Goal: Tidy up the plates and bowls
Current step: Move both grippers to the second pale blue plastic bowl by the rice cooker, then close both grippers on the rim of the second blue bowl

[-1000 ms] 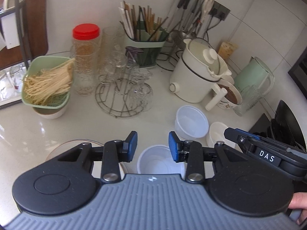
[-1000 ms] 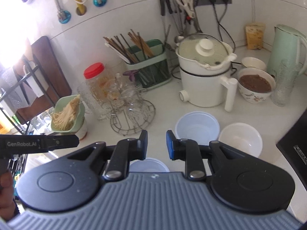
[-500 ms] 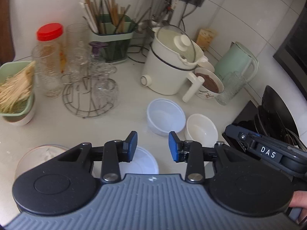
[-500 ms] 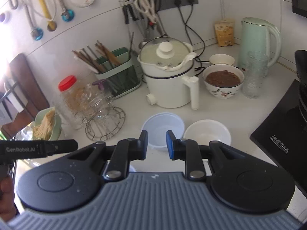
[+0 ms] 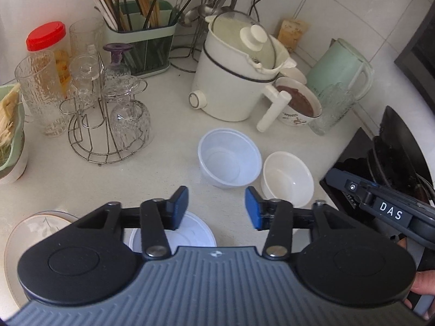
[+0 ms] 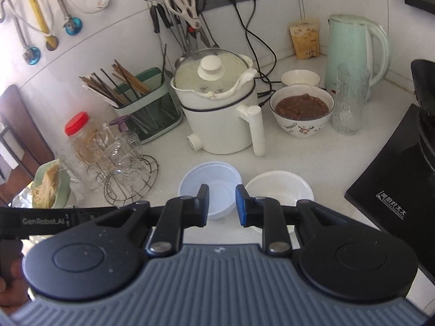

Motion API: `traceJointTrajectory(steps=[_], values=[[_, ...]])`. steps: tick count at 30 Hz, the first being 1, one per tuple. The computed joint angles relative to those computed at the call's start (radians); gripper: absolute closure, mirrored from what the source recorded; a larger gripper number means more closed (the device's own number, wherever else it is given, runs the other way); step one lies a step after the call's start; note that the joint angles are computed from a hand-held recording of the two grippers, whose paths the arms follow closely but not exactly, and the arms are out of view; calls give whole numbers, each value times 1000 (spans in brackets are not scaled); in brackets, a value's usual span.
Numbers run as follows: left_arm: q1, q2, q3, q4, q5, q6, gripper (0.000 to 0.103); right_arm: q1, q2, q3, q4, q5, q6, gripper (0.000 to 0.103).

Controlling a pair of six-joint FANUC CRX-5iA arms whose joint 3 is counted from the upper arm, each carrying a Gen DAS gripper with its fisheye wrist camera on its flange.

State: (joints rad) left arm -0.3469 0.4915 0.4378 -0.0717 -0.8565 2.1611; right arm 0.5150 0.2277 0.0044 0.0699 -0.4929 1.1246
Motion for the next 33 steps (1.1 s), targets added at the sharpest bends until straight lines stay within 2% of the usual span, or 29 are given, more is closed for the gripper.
traceJointTrajectory(steps=[2,4,6,8,18,23,25,29,33], values=[[3,23,30,-5,-24,6,45,-9,24,28,-18,-23,9,70],[11,46,53,6,-39,2,45,-18,54,66,-42,-52,20,46],[23,69,69,33,-44,-9,45,-28,83,98,-57,-69,19,38],[33,96,91,55,-53,-22,45,-42,109,137,-108,-81,56,40],[68,268,284,145,-137,-110,45,-75,239,296,-186,-148,135,40],[92,346,358,219,-147,-152,45,-85,311,391,-216,-202,195,59],[97,388,418,230,-179,-189,45,-89,344,434,-223,-228,210,67],[91,479,584,210,-268,-240,45,-89,390,492,-237,-251,253,71],[97,560,704,230,-322,-237,47,-87,436,551,-232,-285,260,76]])
